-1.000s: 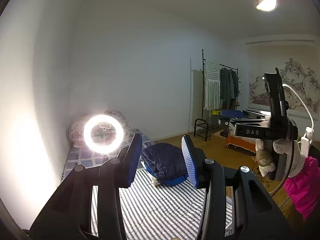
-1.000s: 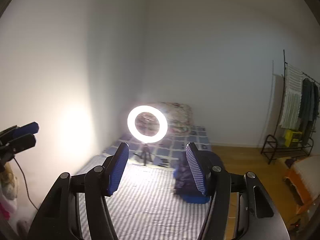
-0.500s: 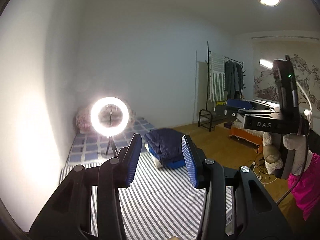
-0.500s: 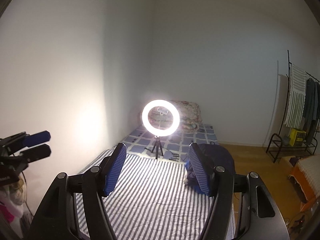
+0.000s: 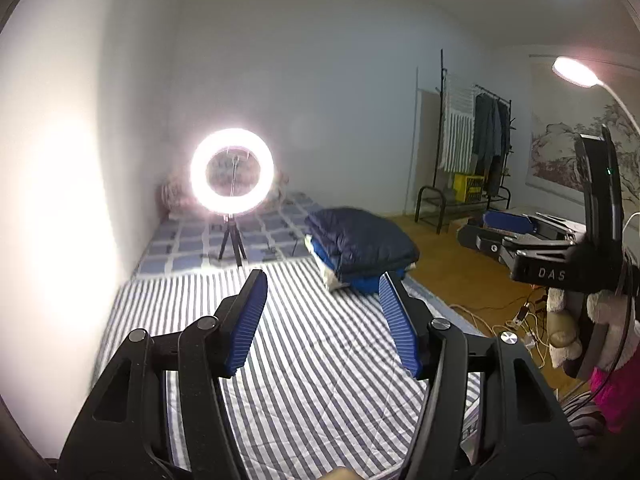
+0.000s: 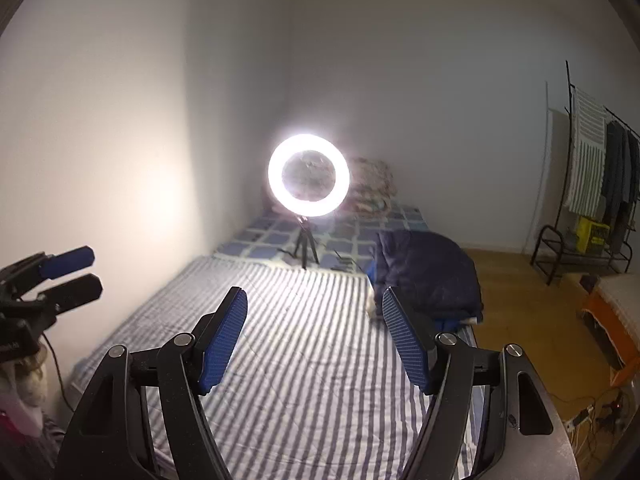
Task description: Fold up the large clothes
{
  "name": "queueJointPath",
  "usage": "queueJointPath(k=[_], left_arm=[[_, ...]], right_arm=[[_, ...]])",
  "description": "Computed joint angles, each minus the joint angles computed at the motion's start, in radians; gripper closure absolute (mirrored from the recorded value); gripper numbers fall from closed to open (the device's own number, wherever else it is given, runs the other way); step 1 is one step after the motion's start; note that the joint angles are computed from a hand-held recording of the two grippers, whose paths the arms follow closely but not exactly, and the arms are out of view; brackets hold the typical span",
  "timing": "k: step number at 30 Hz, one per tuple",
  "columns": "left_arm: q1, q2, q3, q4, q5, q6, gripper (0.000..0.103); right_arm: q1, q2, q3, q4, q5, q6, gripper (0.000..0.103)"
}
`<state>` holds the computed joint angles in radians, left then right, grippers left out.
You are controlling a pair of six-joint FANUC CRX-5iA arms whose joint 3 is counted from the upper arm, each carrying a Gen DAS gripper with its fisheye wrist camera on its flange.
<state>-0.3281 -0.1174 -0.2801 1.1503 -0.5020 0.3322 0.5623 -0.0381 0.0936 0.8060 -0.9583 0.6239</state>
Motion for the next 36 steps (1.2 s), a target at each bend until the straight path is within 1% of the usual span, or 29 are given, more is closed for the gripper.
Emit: queueJointPath(k=[2, 5, 7, 9, 12, 14, 16, 18, 19, 21, 25, 27, 29, 32, 34, 36], left_arm=[[-0.005, 0.023, 0.007, -0.032, 0.006, 0.034, 0.038], [-0.005, 0.054, 0.022, -0.091, 0.012, 0.065, 0.038], [-0.010, 0.069, 0.021, -0.102, 0.028, 0.069, 0.036], [-0.012, 0.080, 0.017, -0.099, 0.041, 0.066, 0.027], [-0.017, 0.091, 0.011, -0.103, 0.061, 0.068, 0.024], [-0.014, 0.102, 0.016, -0.120, 0.058, 0.086, 0.024], [-0.013, 0.113, 0.017, -0.117, 0.054, 0.092, 0.023], [-0.017, 0.118, 0.009, -0.098, 0.062, 0.082, 0.016], [-0.024, 0.117, -0.004, -0.070, 0.076, 0.063, 0.014], [-0.030, 0.121, -0.015, -0.063, 0.094, 0.064, 0.011], [-0.025, 0.137, 0.000, -0.135, 0.082, 0.125, 0.011], [-0.027, 0.140, -0.002, -0.143, 0.090, 0.131, 0.011], [-0.027, 0.143, 0.002, -0.171, 0.089, 0.155, 0.011], [-0.018, 0.154, 0.025, -0.244, 0.071, 0.213, 0.010], [-0.013, 0.161, 0.038, -0.276, 0.059, 0.246, 0.009], [-0.012, 0.163, 0.038, -0.280, 0.064, 0.263, 0.004]], right_arm=[[-0.004, -0.003, -0.032, 0.005, 0.003, -0.026, 0.033], [-0.017, -0.007, -0.075, -0.002, 0.023, -0.059, 0.032], [-0.020, -0.005, -0.095, 0.010, 0.029, -0.086, 0.031], [-0.030, -0.005, -0.122, 0.031, 0.033, -0.118, 0.028], [-0.034, 0.004, -0.124, 0.021, 0.033, -0.120, 0.026], [-0.025, 0.004, -0.124, 0.029, 0.017, -0.127, 0.026], [-0.016, 0.002, -0.141, 0.049, 0.009, -0.149, 0.023], [-0.004, 0.001, -0.157, 0.076, -0.007, -0.181, 0.022], [0.005, 0.002, -0.158, 0.082, -0.021, -0.190, 0.022], [0.019, 0.011, -0.158, 0.092, -0.055, -0.212, 0.022], [0.034, 0.026, -0.149, 0.100, -0.100, -0.233, 0.021], [0.039, 0.033, -0.145, 0.109, -0.123, -0.244, 0.020], [0.038, 0.037, -0.143, 0.111, -0.135, -0.254, 0.020], [0.027, 0.038, -0.141, 0.101, -0.135, -0.269, 0.020], [0.022, 0.037, -0.141, 0.097, -0.138, -0.283, 0.020], [0.019, 0.036, -0.142, 0.094, -0.141, -0.292, 0.020]])
